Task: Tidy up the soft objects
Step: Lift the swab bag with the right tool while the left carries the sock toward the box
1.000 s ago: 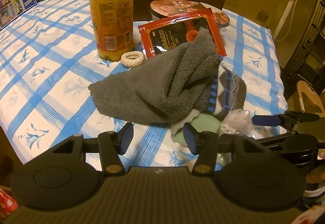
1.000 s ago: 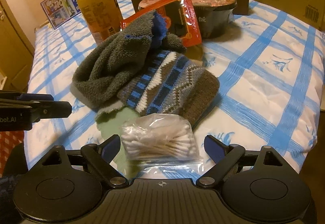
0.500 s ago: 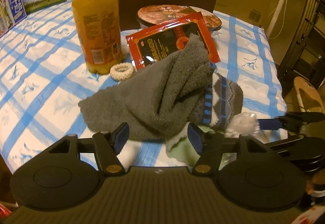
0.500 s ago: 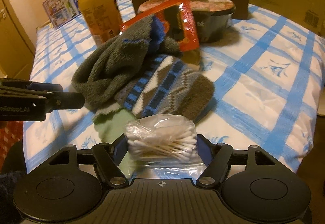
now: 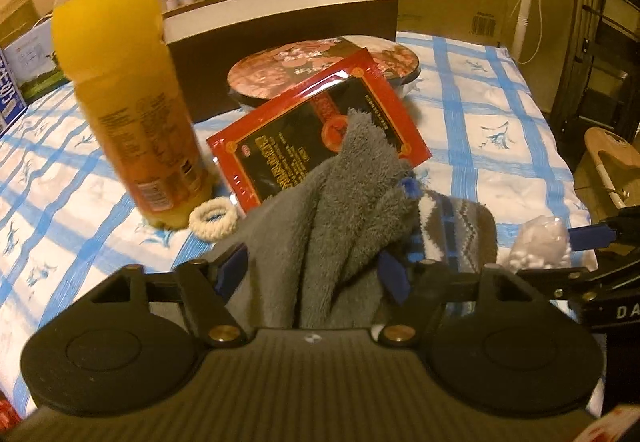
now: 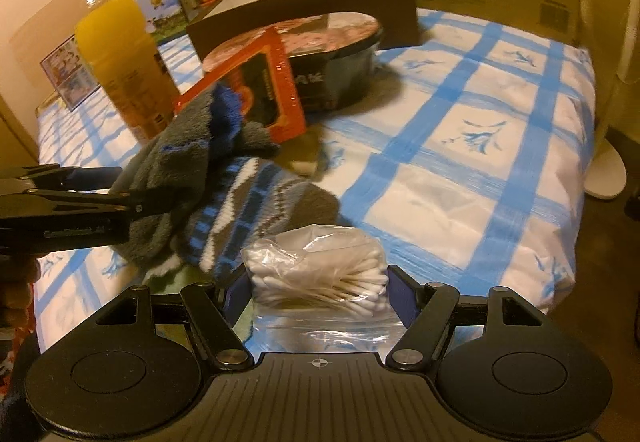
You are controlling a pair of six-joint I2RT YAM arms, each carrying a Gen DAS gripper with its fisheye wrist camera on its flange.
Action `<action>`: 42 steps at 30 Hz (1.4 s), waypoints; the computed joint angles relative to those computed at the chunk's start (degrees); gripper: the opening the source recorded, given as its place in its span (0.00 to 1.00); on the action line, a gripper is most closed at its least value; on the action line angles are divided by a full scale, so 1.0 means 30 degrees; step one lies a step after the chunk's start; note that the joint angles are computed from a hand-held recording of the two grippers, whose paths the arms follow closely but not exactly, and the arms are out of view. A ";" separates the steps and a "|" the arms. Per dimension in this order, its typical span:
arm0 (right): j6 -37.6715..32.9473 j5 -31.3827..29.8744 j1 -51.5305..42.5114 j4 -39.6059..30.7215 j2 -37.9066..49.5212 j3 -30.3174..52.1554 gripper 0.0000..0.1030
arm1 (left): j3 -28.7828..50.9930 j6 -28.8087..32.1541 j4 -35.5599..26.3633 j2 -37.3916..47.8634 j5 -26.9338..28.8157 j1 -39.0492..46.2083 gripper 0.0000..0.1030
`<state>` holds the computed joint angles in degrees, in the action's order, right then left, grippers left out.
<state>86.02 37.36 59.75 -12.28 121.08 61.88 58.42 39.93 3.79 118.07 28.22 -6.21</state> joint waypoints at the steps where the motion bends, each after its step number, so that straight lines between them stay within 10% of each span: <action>1: 0.0123 0.0006 -0.0003 -0.0016 -0.0056 -0.0098 0.69 | 0.0054 0.0144 0.0013 0.0068 0.0193 0.0048 0.48; 2: 0.0206 -0.0008 0.0014 -0.0047 -0.0093 -0.0154 0.69 | 0.0158 0.0320 -0.0138 0.0122 0.0529 0.0180 0.30; 5: 0.0467 -0.0026 0.0034 -0.0019 -0.0139 -0.0318 0.69 | 0.0471 0.0597 -0.0781 0.0062 0.1512 0.0835 0.17; 16: 0.0393 -0.0145 0.0004 0.0058 -0.0070 -0.0254 0.69 | 0.2750 0.1889 -0.4999 -0.0523 0.4862 0.6009 0.15; 25: 0.0258 -0.0302 0.0002 -0.0027 0.0127 0.0055 0.69 | 0.5211 0.0417 -0.5377 0.2560 0.0983 0.6846 0.15; 35: 0.0207 -0.0354 -0.0172 -0.0387 -0.0014 0.0047 0.69 | 0.4871 -0.1184 -0.2886 0.3590 -0.1779 0.5956 0.70; 42: 0.0265 -0.0734 -0.0369 0.0034 0.0029 -0.0153 0.69 | 0.7161 -0.2335 -0.4936 0.5199 -0.0762 0.6117 0.63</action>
<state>86.82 35.16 58.64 -12.18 121.16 61.42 79.90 32.93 -11.02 133.66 25.93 12.14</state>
